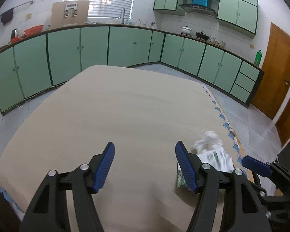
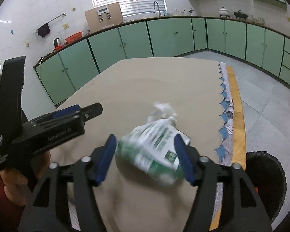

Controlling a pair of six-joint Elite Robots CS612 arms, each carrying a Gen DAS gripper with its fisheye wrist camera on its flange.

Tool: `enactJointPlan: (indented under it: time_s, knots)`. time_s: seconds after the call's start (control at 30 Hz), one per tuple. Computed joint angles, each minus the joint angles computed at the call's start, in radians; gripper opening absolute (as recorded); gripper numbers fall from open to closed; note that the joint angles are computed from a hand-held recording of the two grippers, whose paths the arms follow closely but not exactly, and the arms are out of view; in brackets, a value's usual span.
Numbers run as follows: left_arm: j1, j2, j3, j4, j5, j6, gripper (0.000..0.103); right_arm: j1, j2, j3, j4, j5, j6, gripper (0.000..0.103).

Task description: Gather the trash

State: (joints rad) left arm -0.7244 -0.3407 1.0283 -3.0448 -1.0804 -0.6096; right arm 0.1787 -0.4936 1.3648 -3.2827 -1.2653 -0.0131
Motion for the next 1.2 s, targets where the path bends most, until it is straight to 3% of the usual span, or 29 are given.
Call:
enactJointPlan:
  time_s: [0.23, 0.57, 0.8, 1.03, 1.2]
  knots:
    - [-0.007, 0.001, -0.001, -0.004, -0.021, 0.035, 0.064, -0.011, -0.016, 0.046, -0.004, -0.045, 0.019, 0.067]
    - [-0.014, -0.006, 0.014, 0.002, -0.061, 0.053, 0.065, -0.02, -0.017, 0.078, 0.029, -0.037, 0.023, 0.066]
    - [-0.012, -0.005, 0.014, 0.026, -0.069, 0.054, 0.066, -0.019, -0.011, 0.075, 0.051, -0.022, -0.024, 0.05]
    - [-0.014, -0.003, 0.017, 0.031, -0.069, 0.055, 0.066, -0.021, -0.008, 0.068, 0.034, -0.017, 0.009, 0.032]
    - [-0.013, -0.003, 0.022, 0.022, -0.07, 0.053, 0.066, -0.019, 0.0, 0.043, -0.016, -0.005, 0.029, 0.027]
